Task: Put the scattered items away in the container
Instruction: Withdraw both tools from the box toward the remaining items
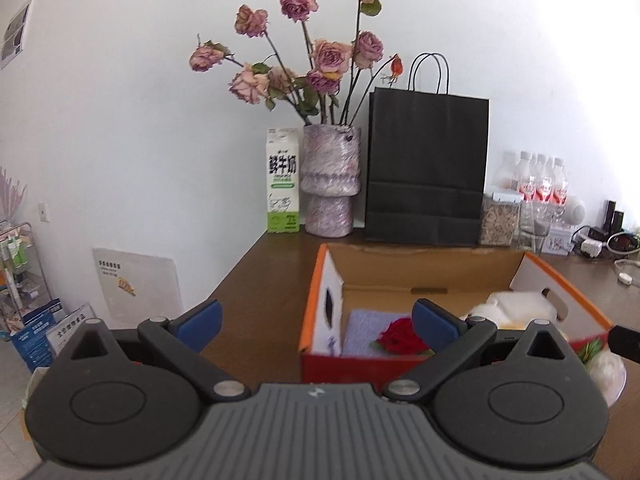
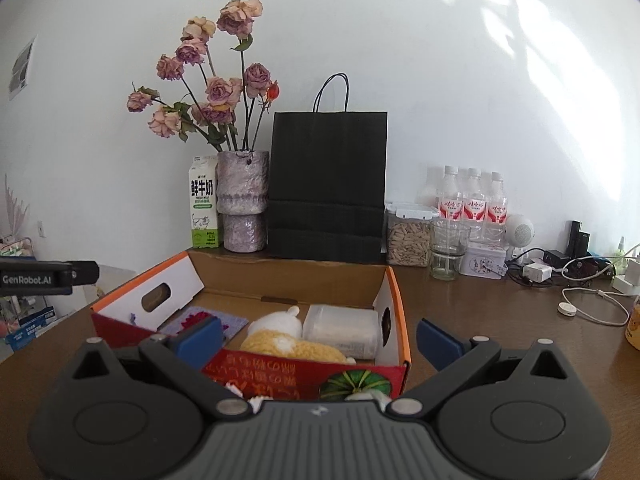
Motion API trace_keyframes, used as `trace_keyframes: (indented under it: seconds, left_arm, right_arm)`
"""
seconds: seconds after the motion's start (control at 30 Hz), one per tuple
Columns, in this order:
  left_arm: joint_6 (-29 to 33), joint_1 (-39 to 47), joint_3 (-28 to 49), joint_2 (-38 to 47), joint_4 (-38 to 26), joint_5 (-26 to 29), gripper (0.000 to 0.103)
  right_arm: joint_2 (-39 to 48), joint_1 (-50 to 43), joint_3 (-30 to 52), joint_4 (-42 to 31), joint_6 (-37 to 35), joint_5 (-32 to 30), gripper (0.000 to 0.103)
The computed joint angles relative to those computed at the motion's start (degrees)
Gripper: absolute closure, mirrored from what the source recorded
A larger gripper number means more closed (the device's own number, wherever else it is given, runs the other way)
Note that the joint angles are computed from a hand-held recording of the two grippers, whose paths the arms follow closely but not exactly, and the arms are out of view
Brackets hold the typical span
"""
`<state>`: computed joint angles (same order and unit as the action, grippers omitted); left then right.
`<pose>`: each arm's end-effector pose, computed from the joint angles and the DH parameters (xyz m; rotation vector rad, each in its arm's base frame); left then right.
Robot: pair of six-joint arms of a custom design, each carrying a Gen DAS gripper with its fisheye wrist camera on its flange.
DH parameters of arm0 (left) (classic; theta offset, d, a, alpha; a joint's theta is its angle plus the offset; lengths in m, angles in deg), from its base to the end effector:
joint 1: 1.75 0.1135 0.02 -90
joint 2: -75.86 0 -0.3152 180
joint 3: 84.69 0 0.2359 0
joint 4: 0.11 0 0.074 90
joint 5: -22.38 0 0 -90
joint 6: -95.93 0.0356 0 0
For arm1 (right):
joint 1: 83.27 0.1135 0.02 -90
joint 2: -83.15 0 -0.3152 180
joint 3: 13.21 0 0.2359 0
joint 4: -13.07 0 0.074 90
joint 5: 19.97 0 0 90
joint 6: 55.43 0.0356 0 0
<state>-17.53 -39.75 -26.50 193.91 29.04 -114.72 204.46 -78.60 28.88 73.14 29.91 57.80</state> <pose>0.3085 -0.2079 0.1375 -0.2238 1.9160 0.1570 0.3290 0.0344 0.1154 -0.2983 1.8788 0.2033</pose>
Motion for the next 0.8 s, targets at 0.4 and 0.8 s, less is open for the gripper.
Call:
trace_keyframes:
  seconds: [0.4,0.8]
  left_arm:
    - [-11.7,-3.5,-10.9,-1.8,-4.6,-0.9,0.0]
    - [-11.0,-7.4,-1.8,-1.0,-12.4,3.1,0.0]
  right_arm:
    - [3.8,-0.1,-12.3,9.3,-3.5,-0.8,0.0]
    - [5.3,-4.8,-12.7,9.1,-4.7,-1.1,0.0]
